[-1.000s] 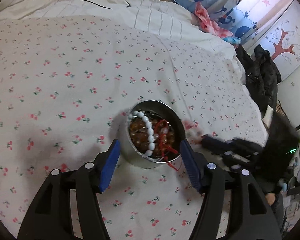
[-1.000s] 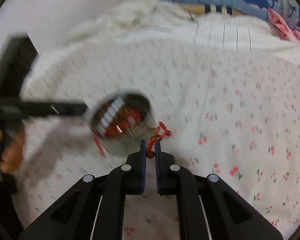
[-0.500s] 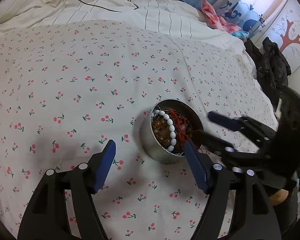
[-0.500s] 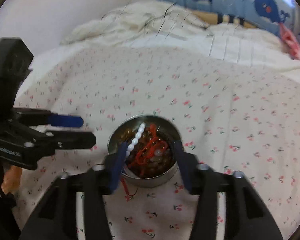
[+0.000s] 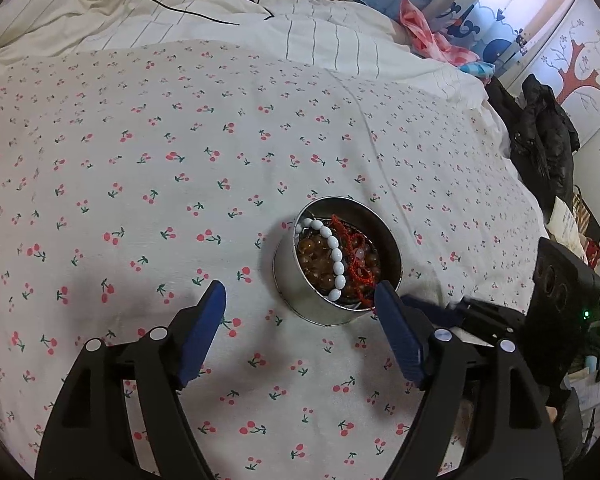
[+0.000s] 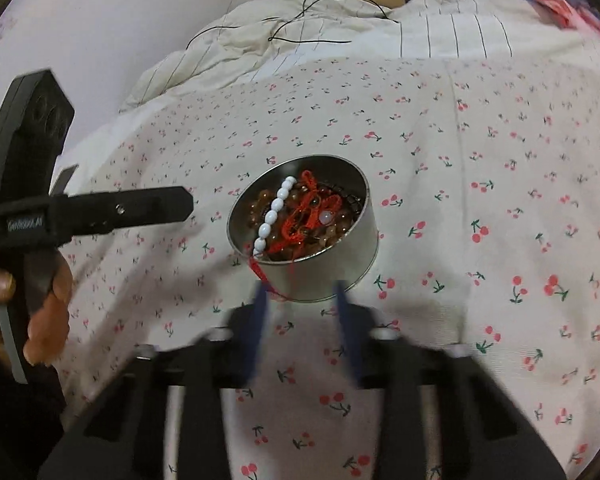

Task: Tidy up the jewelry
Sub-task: 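Lower the red beaded string into the silver tin with the right gripper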

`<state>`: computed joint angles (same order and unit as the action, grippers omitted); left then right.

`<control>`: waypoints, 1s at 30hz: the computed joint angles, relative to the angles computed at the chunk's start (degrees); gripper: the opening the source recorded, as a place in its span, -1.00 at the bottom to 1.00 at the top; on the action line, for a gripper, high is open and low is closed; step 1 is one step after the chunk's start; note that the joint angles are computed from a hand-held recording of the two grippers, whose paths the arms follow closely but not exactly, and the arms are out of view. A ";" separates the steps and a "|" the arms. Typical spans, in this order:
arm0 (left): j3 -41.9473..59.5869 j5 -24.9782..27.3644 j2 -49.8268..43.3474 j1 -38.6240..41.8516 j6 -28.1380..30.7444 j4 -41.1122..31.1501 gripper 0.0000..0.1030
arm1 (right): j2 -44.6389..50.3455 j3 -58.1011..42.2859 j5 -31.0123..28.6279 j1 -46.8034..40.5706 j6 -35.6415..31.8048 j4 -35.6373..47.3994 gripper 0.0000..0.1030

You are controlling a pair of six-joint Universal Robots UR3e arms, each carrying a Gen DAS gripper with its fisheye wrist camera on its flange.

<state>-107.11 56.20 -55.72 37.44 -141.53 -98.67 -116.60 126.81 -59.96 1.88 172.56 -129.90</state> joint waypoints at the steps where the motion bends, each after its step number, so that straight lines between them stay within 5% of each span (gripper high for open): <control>1: 0.01 -0.01 0.02 0.03 0.05 -0.06 0.43 | -0.03 -0.17 1.18 -0.50 -0.77 1.51 -0.82; 10: 0.20 -0.93 0.56 1.84 0.86 -1.22 0.48 | -2.93 -2.55 5.33 -0.74 0.87 -2.00 -0.94; 14: 0.36 -1.27 0.56 2.51 1.28 -1.74 0.49 | 2.93 -8.45 1.64 2.03 4.34 -6.86 -0.94; 20: 0.97 -1.60 0.60 3.58 2.10 -2.95 0.50 | 6.75 -16.44 -4.07 6.14 -0.01 6.30 -0.88; 21: 1.08 -1.74 0.74 3.79 2.21 -3.29 0.50 | 4.71 -14.91 -4.43 5.67 -0.77 7.45 -0.74; 22: 1.26 -2.00 0.88 4.18 2.54 -3.88 0.51 | 2.91 -13.21 -3.94 4.95 -1.02 8.44 -0.05; 23: 1.35 -2.11 0.98 4.49 2.84 -4.30 0.51 | 0.84 -10.79 -3.77 4.03 -0.06 8.44 0.38; 27: 1.57 -2.29 1.03 4.49 3.10 -4.69 0.52 | -1.19 -4.16 0.94 -0.27 0.74 6.99 0.17; 30: 1.61 -2.25 1.00 4.53 3.17 -4.61 0.54 | 1.93 -2.43 7.01 -3.28 0.72 7.02 -0.68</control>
